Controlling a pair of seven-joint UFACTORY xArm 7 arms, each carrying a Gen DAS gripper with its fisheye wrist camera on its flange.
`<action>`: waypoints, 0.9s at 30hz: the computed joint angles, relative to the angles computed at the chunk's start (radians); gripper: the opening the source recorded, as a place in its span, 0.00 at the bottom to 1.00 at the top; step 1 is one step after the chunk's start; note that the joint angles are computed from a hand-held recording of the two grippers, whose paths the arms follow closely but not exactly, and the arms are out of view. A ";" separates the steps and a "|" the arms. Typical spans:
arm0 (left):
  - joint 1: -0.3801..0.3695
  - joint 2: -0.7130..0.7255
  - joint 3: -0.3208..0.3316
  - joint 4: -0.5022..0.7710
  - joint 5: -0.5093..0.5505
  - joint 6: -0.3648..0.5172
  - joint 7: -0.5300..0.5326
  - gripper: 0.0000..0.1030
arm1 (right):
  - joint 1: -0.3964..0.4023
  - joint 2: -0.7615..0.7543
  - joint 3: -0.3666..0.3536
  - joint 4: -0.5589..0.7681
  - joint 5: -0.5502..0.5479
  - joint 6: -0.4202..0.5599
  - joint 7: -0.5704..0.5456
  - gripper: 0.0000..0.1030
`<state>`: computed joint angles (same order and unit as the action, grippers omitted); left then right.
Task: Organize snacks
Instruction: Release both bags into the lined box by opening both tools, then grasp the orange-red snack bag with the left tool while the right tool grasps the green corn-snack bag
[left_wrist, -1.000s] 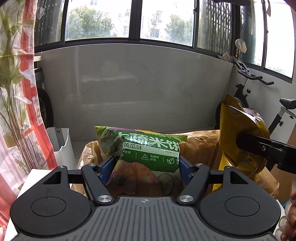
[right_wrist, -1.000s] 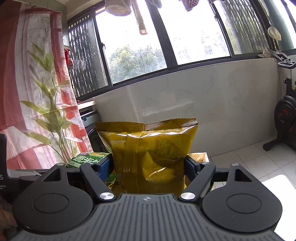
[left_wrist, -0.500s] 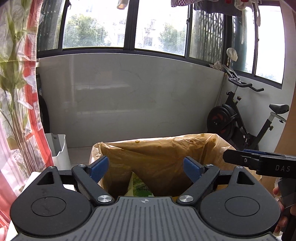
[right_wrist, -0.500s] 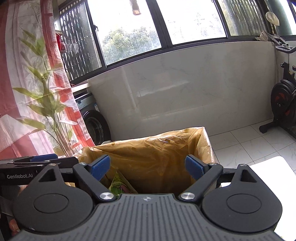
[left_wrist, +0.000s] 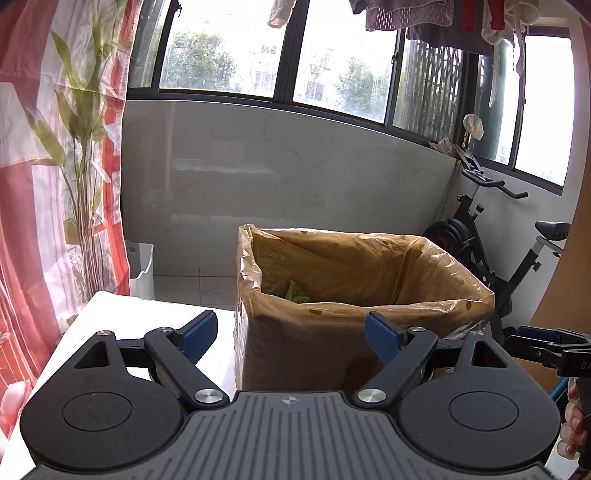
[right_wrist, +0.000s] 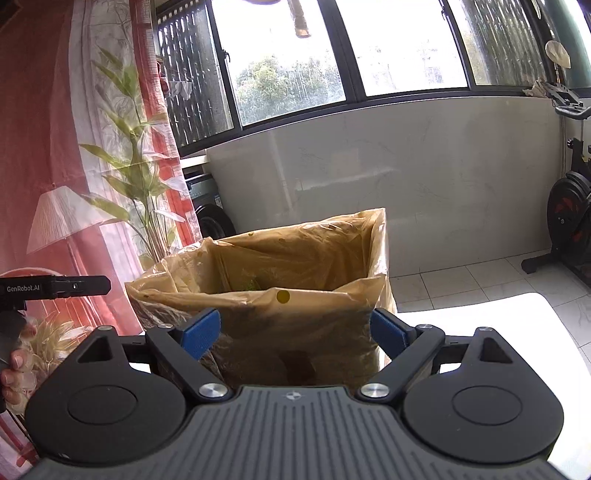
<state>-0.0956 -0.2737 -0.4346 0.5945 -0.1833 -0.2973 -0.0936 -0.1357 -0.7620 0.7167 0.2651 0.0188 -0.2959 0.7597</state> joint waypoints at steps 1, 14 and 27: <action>-0.006 -0.004 0.003 -0.018 -0.002 -0.012 -0.007 0.86 | 0.026 -0.016 -0.005 -0.019 0.004 0.023 0.008 0.88; -0.175 0.048 0.158 -0.126 0.070 0.010 -0.139 0.80 | 0.256 -0.046 -0.105 -0.188 -0.035 0.276 0.244 0.88; -0.333 0.110 0.276 -0.103 0.238 0.033 -0.267 0.80 | 0.344 0.020 -0.222 -0.249 -0.093 0.182 0.338 0.89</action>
<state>-0.4288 -0.1634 -0.1588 0.4915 0.0543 -0.2643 -0.3605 0.2079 -0.7424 0.4950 0.0165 -0.0740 -0.1137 1.0979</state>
